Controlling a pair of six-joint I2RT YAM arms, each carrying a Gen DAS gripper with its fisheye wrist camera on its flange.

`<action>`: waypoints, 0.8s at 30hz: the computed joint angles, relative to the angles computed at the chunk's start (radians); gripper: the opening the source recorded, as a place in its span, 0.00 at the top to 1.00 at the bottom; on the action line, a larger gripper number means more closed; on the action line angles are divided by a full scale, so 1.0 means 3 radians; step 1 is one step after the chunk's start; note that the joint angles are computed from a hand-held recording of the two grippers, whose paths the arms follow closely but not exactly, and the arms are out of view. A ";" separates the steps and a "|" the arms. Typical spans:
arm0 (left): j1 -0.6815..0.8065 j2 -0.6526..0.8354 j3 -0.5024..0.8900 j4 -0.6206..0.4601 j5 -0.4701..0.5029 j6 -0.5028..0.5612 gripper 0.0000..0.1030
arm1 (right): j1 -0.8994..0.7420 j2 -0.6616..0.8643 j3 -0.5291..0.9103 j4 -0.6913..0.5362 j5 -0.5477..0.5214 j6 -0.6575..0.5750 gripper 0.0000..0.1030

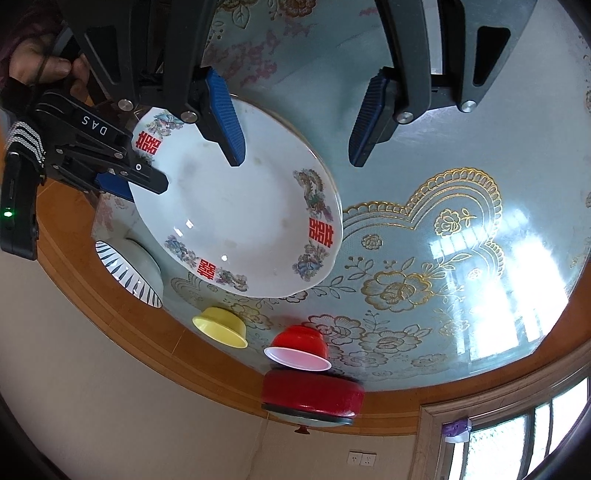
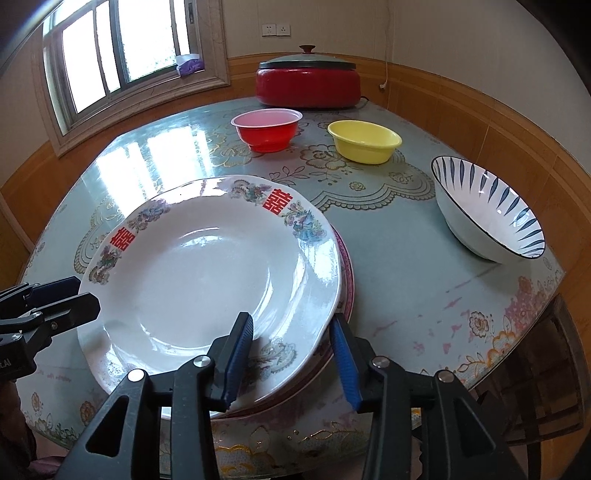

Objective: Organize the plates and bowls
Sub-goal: 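Withdraw the open left gripper from the plate stack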

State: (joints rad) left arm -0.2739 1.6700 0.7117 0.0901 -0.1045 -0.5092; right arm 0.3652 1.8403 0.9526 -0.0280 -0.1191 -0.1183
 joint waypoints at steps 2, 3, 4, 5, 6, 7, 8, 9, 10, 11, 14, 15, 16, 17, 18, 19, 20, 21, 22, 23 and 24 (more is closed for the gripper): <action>-0.0010 -0.0007 0.0011 -0.0007 -0.0045 -0.0002 0.43 | -0.0015 -0.0012 -0.0003 -0.0002 -0.0015 0.0027 0.58; -0.0014 -0.0009 0.0019 -0.0014 -0.0068 -0.0005 0.43 | -0.0026 -0.0021 -0.0008 -0.0001 -0.0027 0.0038 0.58; -0.0013 -0.0009 0.0030 -0.0026 -0.0086 -0.0007 0.43 | -0.0041 -0.0023 -0.0006 -0.0004 -0.0048 0.0045 0.58; -0.0015 0.0001 0.0051 -0.0042 -0.0091 -0.0011 0.42 | -0.0053 -0.0028 -0.0003 -0.0010 -0.0056 0.0056 0.58; -0.0016 0.0005 0.0063 -0.0050 -0.0088 -0.0015 0.42 | -0.0066 -0.0028 0.0005 -0.0014 -0.0055 0.0072 0.58; -0.0020 0.0007 0.0073 -0.0050 -0.0090 -0.0019 0.42 | -0.0082 -0.0034 0.0009 -0.0018 -0.0064 0.0090 0.58; -0.0029 0.0009 0.0083 -0.0048 -0.0099 -0.0017 0.42 | -0.0101 -0.0044 0.0012 -0.0020 -0.0078 0.0110 0.58; -0.0043 0.0012 0.0100 -0.0057 -0.0121 -0.0011 0.42 | -0.0121 -0.0061 0.0011 -0.0017 -0.0095 0.0132 0.58; -0.0059 0.0015 0.0125 -0.0073 -0.0144 -0.0004 0.42 | -0.0138 -0.0086 0.0006 -0.0013 -0.0119 0.0148 0.58; -0.0073 0.0017 0.0146 -0.0084 -0.0158 -0.0001 0.42 | -0.0157 -0.0107 0.0005 -0.0010 -0.0138 0.0155 0.58; -0.0109 0.0031 0.0220 -0.0113 -0.0192 0.0009 0.42 | -0.0204 -0.0158 0.0013 -0.0006 -0.0167 0.0166 0.58; -0.0126 0.0036 0.0251 -0.0130 -0.0217 0.0020 0.42 | -0.0218 -0.0166 0.0023 -0.0015 -0.0180 0.0168 0.58; -0.0138 0.0045 0.0289 -0.0153 -0.0230 0.0028 0.42 | -0.0237 -0.0167 0.0036 -0.0021 -0.0188 0.0168 0.58; -0.0148 0.0057 0.0331 -0.0176 -0.0237 0.0036 0.42 | -0.0257 -0.0171 0.0044 -0.0024 -0.0198 0.0167 0.58; -0.0164 0.0065 0.0368 -0.0195 -0.0256 0.0043 0.41 | -0.0278 -0.0175 0.0046 -0.0018 -0.0215 0.0170 0.58; -0.0182 0.0081 0.0416 -0.0218 -0.0280 0.0056 0.41 | -0.0304 -0.0175 0.0056 -0.0019 -0.0232 0.0174 0.58; -0.0199 0.0104 0.0474 -0.0250 -0.0299 0.0071 0.41 | -0.0333 -0.0171 0.0070 -0.0023 -0.0245 0.0177 0.58; -0.0214 0.0131 0.0533 -0.0278 -0.0307 0.0080 0.41 | -0.0362 -0.0166 0.0086 -0.0031 -0.0259 0.0180 0.58; -0.0228 0.0159 0.0593 -0.0304 -0.0304 0.0089 0.40 | -0.0393 -0.0157 0.0108 -0.0043 -0.0281 0.0181 0.58; -0.0247 0.0187 0.0653 -0.0329 -0.0308 0.0094 0.40 | -0.0425 -0.0149 0.0124 -0.0053 -0.0299 0.0178 0.58; -0.0268 0.0226 0.0720 -0.0349 -0.0318 0.0104 0.39 | -0.0454 -0.0133 0.0144 -0.0060 -0.0304 0.0178 0.58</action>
State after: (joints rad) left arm -0.3542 1.7378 0.9276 -0.0145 -0.2000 -0.4779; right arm 0.2290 1.8004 0.9959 -0.0461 -0.2104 -0.0648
